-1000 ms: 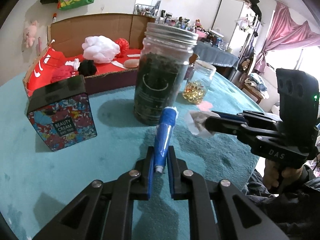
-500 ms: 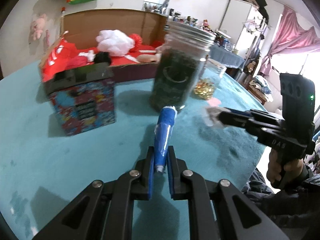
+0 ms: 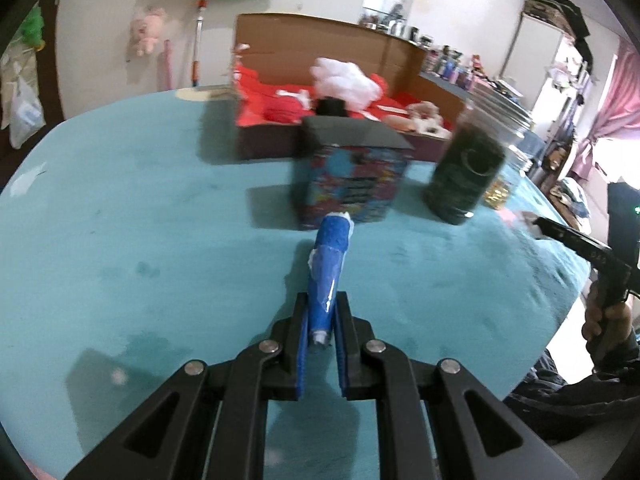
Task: Organize soft objects
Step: 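Carry the blue tube and white tissue over toward the cardboard box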
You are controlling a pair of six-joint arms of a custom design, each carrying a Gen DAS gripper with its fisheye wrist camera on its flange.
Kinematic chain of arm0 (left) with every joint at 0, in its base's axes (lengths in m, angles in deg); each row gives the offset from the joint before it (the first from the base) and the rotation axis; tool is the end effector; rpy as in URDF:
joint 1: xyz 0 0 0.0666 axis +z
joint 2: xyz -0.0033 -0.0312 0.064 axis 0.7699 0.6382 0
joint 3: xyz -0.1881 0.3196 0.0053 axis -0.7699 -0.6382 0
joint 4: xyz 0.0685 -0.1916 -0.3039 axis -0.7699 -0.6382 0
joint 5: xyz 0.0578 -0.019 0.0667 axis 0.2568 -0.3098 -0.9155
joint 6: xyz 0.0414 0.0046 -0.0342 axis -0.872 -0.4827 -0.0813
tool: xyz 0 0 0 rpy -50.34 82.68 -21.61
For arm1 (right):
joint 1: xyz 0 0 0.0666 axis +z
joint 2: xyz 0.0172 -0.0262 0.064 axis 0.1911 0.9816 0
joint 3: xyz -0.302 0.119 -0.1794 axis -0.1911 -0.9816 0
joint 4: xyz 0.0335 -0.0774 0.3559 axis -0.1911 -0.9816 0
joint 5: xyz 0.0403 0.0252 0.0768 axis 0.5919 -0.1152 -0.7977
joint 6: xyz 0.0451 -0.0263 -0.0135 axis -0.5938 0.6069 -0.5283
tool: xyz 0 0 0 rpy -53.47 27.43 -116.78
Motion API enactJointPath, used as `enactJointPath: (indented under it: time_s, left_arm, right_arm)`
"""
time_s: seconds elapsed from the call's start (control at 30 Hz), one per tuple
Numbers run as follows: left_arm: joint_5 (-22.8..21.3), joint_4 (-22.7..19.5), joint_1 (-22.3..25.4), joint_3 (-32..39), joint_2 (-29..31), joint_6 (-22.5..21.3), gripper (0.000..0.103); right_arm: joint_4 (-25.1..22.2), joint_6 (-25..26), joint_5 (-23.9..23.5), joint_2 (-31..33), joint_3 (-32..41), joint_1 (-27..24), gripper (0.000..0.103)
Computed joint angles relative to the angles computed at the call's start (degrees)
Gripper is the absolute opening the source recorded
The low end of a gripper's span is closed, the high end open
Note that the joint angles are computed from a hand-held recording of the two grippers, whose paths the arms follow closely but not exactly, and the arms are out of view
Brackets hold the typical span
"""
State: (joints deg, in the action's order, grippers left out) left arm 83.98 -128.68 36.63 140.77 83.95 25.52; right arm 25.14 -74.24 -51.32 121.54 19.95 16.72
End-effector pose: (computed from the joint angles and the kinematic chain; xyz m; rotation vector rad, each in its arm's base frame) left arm 0.4075 -0.1035 0.4074 0.1691 2.4203 -0.2912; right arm 0.4540 0.0585 0.3103 -0.3765 2.2051 0.4682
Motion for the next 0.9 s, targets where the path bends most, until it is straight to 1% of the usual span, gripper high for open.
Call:
enactJointPath:
  time_s: [0.13, 0.27, 0.33, 0.43, 0.47, 0.53, 0.6, 0.7, 0.83, 0.9]
  left_arm:
    - [-1.5, -0.3, 1.7, 0.1, -0.1, -1.3, 0.012]
    - [-1.1, 0.6, 4.0, 0.2, 0.5, -3.4, 0.012]
    - [0.0, 1.4, 5.0, 0.7, 1.4, -5.0, 0.012]
    - [0.0, 2.9, 5.9, 1.9, 2.8, -9.0, 0.012]
    - [0.1, 3.0, 6.0, 2.3, 3.2, -9.5, 0.012]
    - [1.3, 3.3, 6.9, 3.5, 4.0, -10.9, 0.012]
    - [1.7, 4.2, 7.3, 4.5, 4.7, -12.7, 0.012]
    - [3.7, 5.9, 7.9, 5.2, 5.2, -15.3, 0.012]
    - [5.9, 6.4, 8.5, 6.9, 6.3, -16.4, 0.012]
    - [7.0, 6.1, 8.8, 8.0, 7.0, -16.6, 0.012]
  right_arm:
    - [-0.9, 0.7, 0.0, 1.1, 1.6, -1.6, 0.011]
    - [-2.4, 1.7, -0.5, 2.6, 3.8, -3.2, 0.011]
    - [-3.1, 2.4, -0.2, 3.3, 4.9, -3.4, 0.011]
    - [-3.6, 4.2, -0.7, 4.7, 6.9, -3.9, 0.011]
    - [-3.8, 4.9, -0.7, 5.3, 7.7, -4.0, 0.011]
    - [-3.6, 5.6, -1.0, 6.0, 8.9, -4.1, 0.011]
    - [-4.1, 5.8, -1.9, 6.8, 10.3, -4.4, 0.011]
    - [-3.5, 7.2, -0.5, 7.3, 11.5, -4.0, 0.011]
    - [-4.1, 8.7, -0.1, 8.5, 13.7, -3.8, 0.011]
    - [-4.4, 9.4, -0.6, 9.0, 14.6, -3.8, 0.011]
